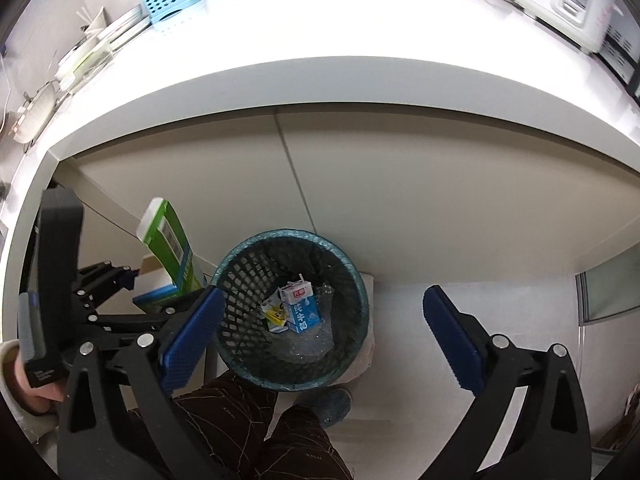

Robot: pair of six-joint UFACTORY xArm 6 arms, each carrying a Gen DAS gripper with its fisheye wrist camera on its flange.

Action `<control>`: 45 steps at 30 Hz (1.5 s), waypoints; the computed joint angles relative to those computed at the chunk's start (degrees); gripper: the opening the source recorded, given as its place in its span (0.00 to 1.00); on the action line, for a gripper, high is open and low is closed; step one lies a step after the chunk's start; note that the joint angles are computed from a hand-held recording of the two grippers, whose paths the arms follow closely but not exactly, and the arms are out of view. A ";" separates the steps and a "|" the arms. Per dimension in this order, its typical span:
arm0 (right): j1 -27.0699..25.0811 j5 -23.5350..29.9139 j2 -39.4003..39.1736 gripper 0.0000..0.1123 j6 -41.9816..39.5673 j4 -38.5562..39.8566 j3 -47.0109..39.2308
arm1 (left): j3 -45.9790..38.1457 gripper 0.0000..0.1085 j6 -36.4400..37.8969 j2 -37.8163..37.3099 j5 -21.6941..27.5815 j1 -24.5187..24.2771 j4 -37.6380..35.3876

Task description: Collect trash

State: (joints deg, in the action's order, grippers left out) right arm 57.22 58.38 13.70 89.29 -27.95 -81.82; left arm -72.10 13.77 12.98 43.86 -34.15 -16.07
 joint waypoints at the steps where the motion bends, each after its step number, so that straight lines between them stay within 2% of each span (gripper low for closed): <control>1: 0.03 -0.17 -0.65 0.85 0.59 -0.05 0.88 | -0.04 0.56 0.10 0.18 -0.02 -0.11 0.06; 21: -0.08 -2.21 -4.65 0.85 4.78 -0.10 7.00 | 2.05 0.66 0.81 -0.61 -0.70 -0.65 -0.49; 28: -0.14 -2.69 -3.90 0.85 4.54 -0.02 6.34 | 4.87 0.75 2.20 -2.27 -3.06 -0.85 -3.82; 32: -0.05 -2.58 -3.71 0.85 4.91 -0.38 5.82 | 6.17 0.86 2.96 -4.28 -4.43 -0.47 -6.23; 33: 0.01 -2.33 -3.70 0.85 4.99 -0.58 5.54 | 6.08 0.89 2.76 -4.71 -4.63 -0.60 -6.51; 38: 0.38 -0.10 -4.47 0.85 6.15 -1.92 3.95 | 5.04 0.89 0.97 -8.12 -3.63 -0.04 -5.10; 45: 1.90 8.53 -4.08 0.85 4.29 -4.47 -3.92 | 3.20 0.89 -5.94 -13.33 -1.28 1.76 0.78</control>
